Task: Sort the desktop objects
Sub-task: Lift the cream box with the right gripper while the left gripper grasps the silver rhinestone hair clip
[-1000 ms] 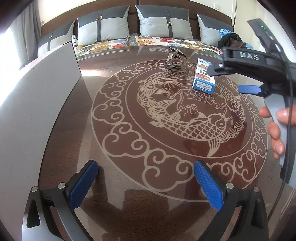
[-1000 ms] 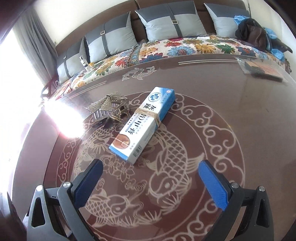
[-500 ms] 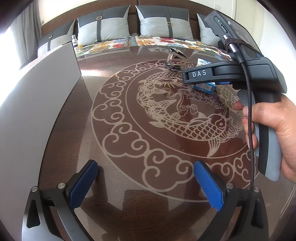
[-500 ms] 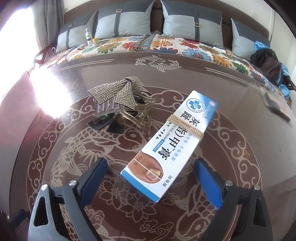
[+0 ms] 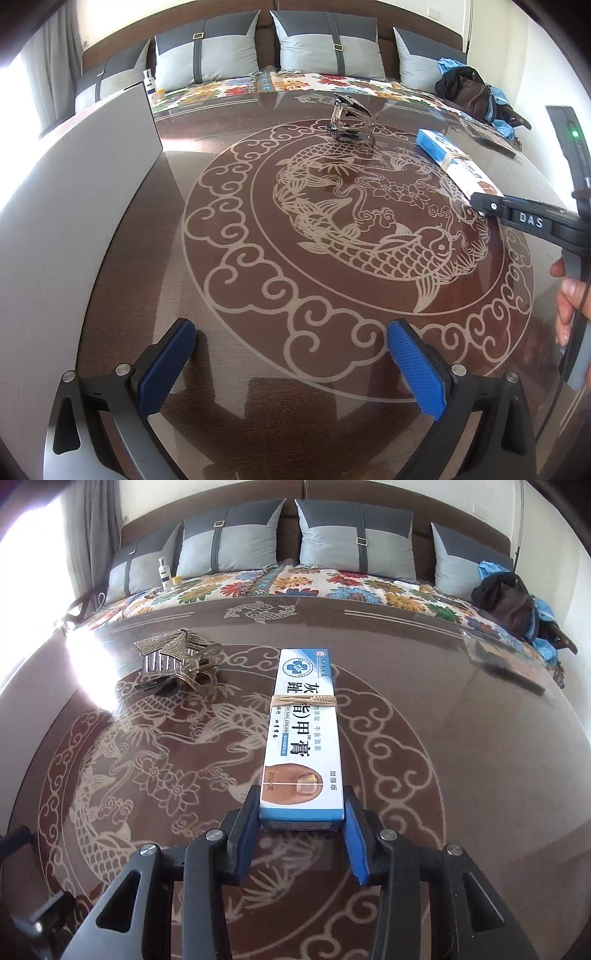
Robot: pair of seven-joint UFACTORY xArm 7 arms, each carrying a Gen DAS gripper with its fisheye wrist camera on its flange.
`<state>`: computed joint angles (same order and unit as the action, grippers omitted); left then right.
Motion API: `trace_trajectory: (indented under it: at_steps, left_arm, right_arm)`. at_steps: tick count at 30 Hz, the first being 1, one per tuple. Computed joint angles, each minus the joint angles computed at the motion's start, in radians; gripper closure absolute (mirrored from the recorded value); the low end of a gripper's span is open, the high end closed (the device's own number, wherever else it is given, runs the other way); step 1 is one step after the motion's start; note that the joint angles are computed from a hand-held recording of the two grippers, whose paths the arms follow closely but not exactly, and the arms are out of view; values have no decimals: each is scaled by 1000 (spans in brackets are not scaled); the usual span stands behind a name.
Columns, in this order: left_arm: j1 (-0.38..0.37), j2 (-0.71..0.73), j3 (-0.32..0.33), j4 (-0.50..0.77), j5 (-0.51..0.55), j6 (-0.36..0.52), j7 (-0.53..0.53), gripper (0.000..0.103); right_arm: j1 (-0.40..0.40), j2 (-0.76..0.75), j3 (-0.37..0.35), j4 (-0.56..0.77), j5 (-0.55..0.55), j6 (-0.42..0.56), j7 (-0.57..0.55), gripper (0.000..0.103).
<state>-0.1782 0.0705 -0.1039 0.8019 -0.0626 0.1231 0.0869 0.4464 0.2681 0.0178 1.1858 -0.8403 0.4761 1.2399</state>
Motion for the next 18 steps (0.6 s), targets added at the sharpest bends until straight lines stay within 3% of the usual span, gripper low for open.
trace_trajectory:
  at_steps: [3, 8, 9, 10, 12, 18]
  left_arm:
    - [-1, 0, 0, 0, 1, -1, -1, 0]
    - [0, 0, 0, 0, 0, 0, 0, 0]
    - [-1, 0, 1, 0, 1, -1, -2, 0]
    - [-1, 0, 1, 0, 1, 0, -1, 0]
    - [-1, 0, 1, 0, 1, 0, -1, 0]
    - [-1, 0, 3, 0, 10, 0, -8, 0]
  right_arm:
    - [-12, -131, -1, -165, -62, -22, 64, 61]
    - [-62, -295, 60, -352, -115, -8, 131, 60]
    - [-74, -310, 72, -369, -112, -11, 140, 55]
    - [-86, -315, 83, -376, -102, -12, 139, 41]
    - [-107, -308, 107, -371, -75, -4, 113, 24]
    - [-164, -320, 134, -402, -66, -84, 119, 16]
